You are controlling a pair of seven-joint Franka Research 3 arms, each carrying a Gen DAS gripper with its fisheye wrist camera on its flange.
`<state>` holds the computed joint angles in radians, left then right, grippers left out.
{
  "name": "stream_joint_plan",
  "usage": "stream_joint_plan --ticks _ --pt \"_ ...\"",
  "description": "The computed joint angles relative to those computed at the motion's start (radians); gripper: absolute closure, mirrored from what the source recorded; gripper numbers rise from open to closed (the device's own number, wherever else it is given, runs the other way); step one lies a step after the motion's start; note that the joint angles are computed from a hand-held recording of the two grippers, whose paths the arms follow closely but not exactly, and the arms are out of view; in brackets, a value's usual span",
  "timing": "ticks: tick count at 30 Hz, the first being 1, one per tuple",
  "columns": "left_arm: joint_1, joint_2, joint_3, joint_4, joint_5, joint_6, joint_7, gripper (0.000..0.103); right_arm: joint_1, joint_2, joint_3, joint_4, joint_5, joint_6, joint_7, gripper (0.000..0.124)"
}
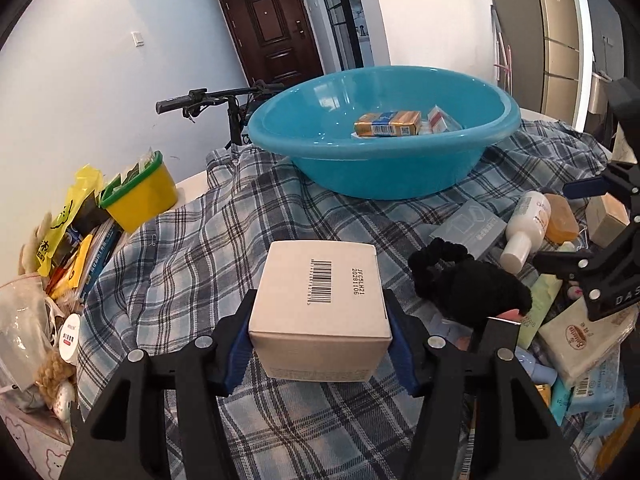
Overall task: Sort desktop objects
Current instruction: 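Close right tool on white lotion bottle while left tool holds the box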
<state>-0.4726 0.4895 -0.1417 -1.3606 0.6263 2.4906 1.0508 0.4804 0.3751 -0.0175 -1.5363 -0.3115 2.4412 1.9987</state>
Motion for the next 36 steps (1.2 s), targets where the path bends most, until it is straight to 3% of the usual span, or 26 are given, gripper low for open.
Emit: stream_joint_plan --ticks 19,23,25,36 --pt "-0.005 0.030 -0.002 0.025 -0.028 -0.007 0.004 0.042 0.038 0.127 -0.028 0.166 -0.015 -0.105 -0.010 0.021" --pt "-0.007 0.030 0.000 0.023 -0.029 -0.007 0.003 0.042 0.033 0.115 -0.027 0.143 -0.010 -0.079 -0.008 0.021" --pt "-0.007 0.030 0.001 0.022 -0.029 -0.007 -0.002 0.042 0.021 0.094 -0.019 0.107 0.008 -0.038 -0.010 0.031" --pt "-0.007 0.011 0.002 0.002 -0.029 0.020 -0.062 0.042 0.012 -0.002 -0.029 -0.022 -0.014 0.054 0.053 0.031"
